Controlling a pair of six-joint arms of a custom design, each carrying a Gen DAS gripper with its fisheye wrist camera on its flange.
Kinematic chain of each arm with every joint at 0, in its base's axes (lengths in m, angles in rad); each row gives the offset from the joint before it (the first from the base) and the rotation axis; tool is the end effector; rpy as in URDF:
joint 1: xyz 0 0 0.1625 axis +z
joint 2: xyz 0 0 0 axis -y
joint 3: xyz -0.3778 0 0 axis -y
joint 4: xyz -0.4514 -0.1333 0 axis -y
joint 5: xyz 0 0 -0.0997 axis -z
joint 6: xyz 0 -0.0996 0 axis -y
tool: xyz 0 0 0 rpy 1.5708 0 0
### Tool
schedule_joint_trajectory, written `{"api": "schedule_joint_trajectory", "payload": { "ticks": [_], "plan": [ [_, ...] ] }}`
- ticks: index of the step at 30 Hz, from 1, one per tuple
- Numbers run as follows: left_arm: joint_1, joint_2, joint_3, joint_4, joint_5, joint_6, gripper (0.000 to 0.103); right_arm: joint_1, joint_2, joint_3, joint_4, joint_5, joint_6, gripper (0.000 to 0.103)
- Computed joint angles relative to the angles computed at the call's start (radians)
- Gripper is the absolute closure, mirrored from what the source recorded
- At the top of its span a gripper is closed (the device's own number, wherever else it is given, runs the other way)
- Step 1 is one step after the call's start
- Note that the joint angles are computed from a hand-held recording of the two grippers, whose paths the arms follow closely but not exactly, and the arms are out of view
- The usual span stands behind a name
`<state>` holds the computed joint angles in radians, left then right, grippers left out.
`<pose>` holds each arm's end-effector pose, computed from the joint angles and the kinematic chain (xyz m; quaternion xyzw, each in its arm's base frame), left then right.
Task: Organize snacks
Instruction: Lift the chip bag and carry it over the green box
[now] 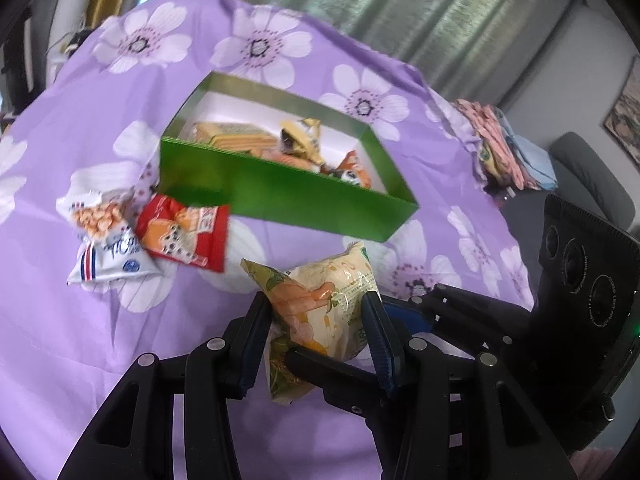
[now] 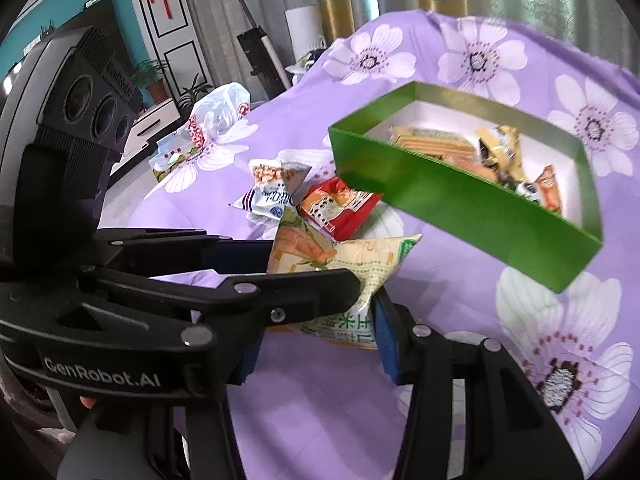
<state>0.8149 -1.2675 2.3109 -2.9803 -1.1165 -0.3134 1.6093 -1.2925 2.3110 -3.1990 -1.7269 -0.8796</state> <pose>-0.1903 -0.4599 0.0851 0.1702 0.9437 -0.2654 0.1002 0.1362 -0.4738 0.1179 0.4004 -0.8629 0.2428 0.1901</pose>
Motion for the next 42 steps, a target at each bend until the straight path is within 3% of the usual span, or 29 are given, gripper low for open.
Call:
{"api": "schedule_joint_trajectory", "payload": {
  "ticks": [13, 42],
  "plan": [
    [-0.041, 0.02, -0.047, -0.01, 0.016, 0.066, 0.056, 0.014, -0.058, 0.021, -0.068, 0.026, -0.018, 0.054],
    [0.012, 0.191, -0.285, -0.009, -0.046, 0.207, 0.056, 0.016, -0.022, -0.102, -0.102, 0.05, -0.012, 0.054]
  ]
}}
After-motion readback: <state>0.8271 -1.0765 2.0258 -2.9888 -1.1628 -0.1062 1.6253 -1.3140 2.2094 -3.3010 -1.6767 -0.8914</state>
